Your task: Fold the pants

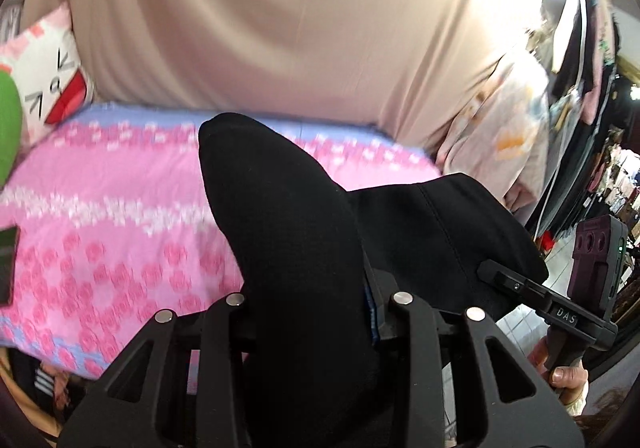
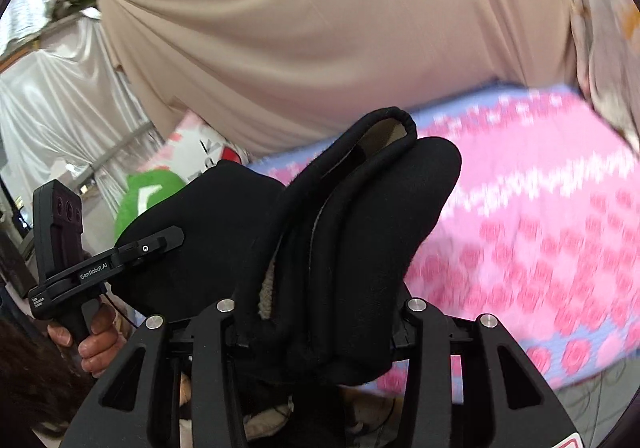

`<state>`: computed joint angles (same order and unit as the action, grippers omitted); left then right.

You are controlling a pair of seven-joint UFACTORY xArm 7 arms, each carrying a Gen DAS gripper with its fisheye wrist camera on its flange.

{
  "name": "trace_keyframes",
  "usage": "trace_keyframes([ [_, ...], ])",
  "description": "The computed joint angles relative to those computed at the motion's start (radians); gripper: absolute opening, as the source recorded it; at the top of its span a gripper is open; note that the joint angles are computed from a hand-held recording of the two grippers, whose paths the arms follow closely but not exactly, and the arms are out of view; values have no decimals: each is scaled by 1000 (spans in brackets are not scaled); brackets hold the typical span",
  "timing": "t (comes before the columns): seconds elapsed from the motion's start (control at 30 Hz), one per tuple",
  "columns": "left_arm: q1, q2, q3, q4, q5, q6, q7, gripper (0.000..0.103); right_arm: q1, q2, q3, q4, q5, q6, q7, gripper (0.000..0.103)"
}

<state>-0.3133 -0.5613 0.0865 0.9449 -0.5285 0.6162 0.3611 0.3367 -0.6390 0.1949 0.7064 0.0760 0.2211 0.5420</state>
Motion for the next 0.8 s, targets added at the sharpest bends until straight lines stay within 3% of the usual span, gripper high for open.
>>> trace_keyframes([
  [0.4,-108,50,61,175,-83,-215,160,33,-130,104,48,245,-138,-131,-104,41],
  [0.63,-176,194,106,346,-172,-333,276,34,-195,257,61,424,-185,-253,-159,41],
  [0.8,-170,349,106,502,-264,-386,373,35,-212,385,48,548,-189,-304,-194,42],
])
